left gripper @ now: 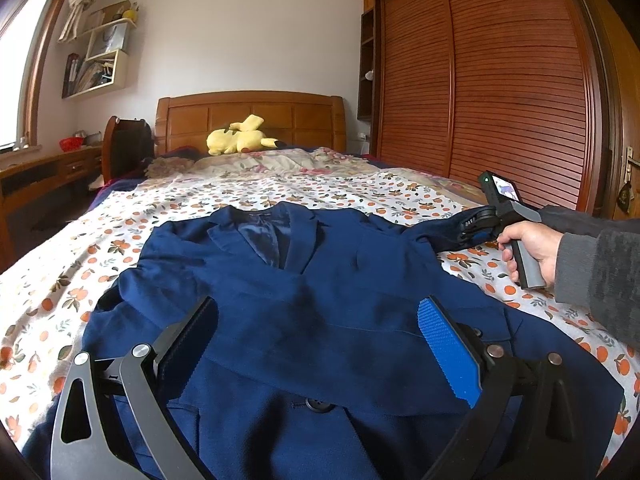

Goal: Fold large clothes
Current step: 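Move the right tool over to the other blazer sleeve, then grasp the outstretched blazer sleeve cuff with the right tool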

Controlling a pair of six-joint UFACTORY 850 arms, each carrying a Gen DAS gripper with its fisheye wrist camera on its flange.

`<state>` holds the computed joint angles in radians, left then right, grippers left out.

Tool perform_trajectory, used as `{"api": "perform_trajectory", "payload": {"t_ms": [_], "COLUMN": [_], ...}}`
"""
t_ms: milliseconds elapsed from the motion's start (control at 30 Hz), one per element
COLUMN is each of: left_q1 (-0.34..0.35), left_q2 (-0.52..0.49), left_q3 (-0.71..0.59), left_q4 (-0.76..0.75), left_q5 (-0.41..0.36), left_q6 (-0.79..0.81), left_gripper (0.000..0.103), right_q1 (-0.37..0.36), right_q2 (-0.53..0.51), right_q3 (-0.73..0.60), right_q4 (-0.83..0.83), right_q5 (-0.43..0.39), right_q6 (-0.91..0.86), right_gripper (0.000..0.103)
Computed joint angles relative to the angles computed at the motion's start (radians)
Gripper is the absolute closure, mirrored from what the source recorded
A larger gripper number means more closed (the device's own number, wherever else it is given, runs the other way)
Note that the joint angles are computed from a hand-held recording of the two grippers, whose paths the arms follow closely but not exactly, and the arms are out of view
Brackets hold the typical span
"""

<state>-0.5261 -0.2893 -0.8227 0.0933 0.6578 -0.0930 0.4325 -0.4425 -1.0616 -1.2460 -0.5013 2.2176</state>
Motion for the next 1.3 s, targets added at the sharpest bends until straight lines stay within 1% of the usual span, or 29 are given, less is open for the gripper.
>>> {"api": "perform_trajectory", "payload": {"t_ms": [33, 67, 133, 167, 233, 333, 467, 600, 700, 867, 1000, 1067, 1100, 1133, 1200, 1233, 1300], "left_q1": [-0.001, 0.0, 0.001, 0.002, 0.003, 0.006, 0.007, 0.009, 0.01, 0.012, 0.012, 0.012, 0.011, 0.011, 0.013, 0.013, 0.015], "left_q2": [0.0, 0.0, -0.002, -0.003, -0.005, -0.005, -0.006, -0.007, -0.009, -0.008, -0.008, -0.008, -0.008, -0.008, -0.007, -0.006, -0.002], "left_q3": [0.0, 0.0, -0.002, -0.004, -0.007, -0.008, -0.011, -0.013, -0.015, -0.015, -0.014, -0.014, -0.015, -0.015, -0.015, -0.015, -0.013], "left_q4": [-0.001, 0.003, 0.009, 0.011, 0.015, 0.022, 0.025, 0.033, 0.034, 0.039, 0.038, 0.038, 0.035, 0.035, 0.04, 0.042, 0.063], "left_q5": [-0.001, -0.001, -0.004, -0.005, -0.01, -0.012, -0.016, -0.018, -0.019, -0.019, -0.019, -0.019, -0.019, -0.02, -0.023, -0.024, -0.029], "left_q6": [0.0, -0.003, -0.009, -0.012, -0.019, -0.027, -0.03, -0.041, -0.04, -0.043, -0.042, -0.042, -0.04, -0.04, -0.044, -0.046, -0.057], "left_gripper": [0.003, 0.003, 0.003, 0.003, 0.003, 0.003, 0.003, 0.003, 0.003, 0.003, 0.003, 0.003, 0.003, 0.003, 0.003, 0.003, 0.003], "right_q1": [-0.003, -0.001, 0.021, 0.031, 0.064, 0.108, 0.178, 0.233, 0.257, 0.273, 0.288, 0.304, 0.315, 0.321, 0.336, 0.34, 0.344], "right_q2": [0.004, 0.009, 0.007, 0.01, 0.031, 0.053, 0.053, 0.028, -0.011, -0.051, -0.043, -0.029, -0.017, -0.01, 0.018, 0.03, 0.044], "right_q3": [0.002, 0.002, -0.025, -0.032, -0.035, -0.046, -0.089, -0.134, -0.181, -0.212, -0.188, -0.17, -0.157, -0.15, -0.125, -0.117, -0.106], "right_q4": [-0.007, -0.015, 0.019, 0.014, -0.044, -0.12, -0.182, -0.219, -0.155, -0.02, 0.017, 0.01, -0.001, -0.01, -0.03, -0.029, -0.027], "right_q5": [0.007, 0.007, -0.039, -0.057, -0.096, -0.102, -0.072, 0.003, 0.038, 0.061, 0.066, 0.063, 0.049, 0.039, 0.008, -0.007, -0.044], "right_q6": [0.002, 0.001, -0.099, -0.115, -0.098, -0.094, -0.142, -0.171, -0.257, -0.377, -0.375, -0.361, -0.354, -0.347, -0.322, -0.323, -0.325], "right_gripper": [0.1, 0.1, 0.101, 0.101, 0.101, 0.101, 0.101, 0.101, 0.101, 0.099, 0.092, 0.085, 0.077, 0.072, 0.069, 0.065, 0.06]}}
